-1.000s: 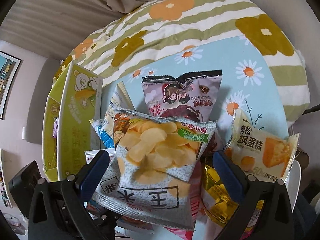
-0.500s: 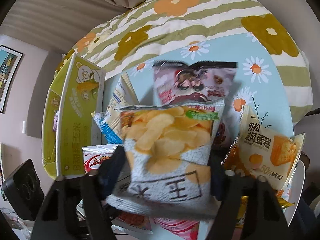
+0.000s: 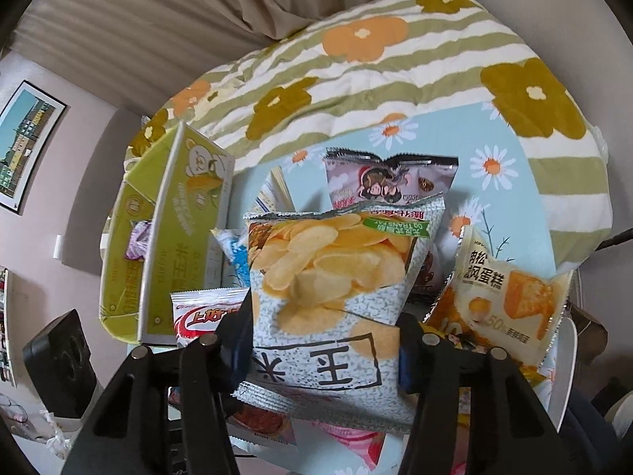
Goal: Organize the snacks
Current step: 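Grasp the white shrimp-flake bag with the left tool while the right tool grasps the potato-chip bag, then lower both bags into the green box and open both tools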
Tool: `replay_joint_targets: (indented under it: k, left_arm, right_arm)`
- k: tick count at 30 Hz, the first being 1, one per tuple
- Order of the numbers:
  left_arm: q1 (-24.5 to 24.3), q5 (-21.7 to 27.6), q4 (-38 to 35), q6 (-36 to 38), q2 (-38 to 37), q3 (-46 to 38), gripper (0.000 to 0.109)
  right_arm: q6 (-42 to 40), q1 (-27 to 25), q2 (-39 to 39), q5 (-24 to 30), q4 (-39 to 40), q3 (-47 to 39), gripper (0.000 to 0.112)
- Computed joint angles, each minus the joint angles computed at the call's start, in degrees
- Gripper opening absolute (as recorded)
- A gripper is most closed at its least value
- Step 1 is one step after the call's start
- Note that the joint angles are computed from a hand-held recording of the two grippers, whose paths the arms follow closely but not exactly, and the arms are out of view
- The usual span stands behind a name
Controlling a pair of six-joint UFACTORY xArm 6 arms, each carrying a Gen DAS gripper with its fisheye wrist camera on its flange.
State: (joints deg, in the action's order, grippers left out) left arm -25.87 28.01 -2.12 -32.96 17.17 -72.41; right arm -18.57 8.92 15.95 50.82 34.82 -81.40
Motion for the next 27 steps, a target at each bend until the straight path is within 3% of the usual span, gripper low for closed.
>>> replay_joint_targets:
  k: [17, 27]
  left_arm:
    - [-1.9, -1.7, 19.8, -20.0, -15.9, 8.4, 0.062]
    - [0.0, -0.2, 25.6, -25.6, -23.7, 11.6, 0.062]
  right_arm:
    - [-9.4, -1.0, -13.1, 0.3, 5.9, 5.5, 0.051]
    - [-13.5, 0.0, -16.7, 0.6, 7.6, 5.8, 0.051]
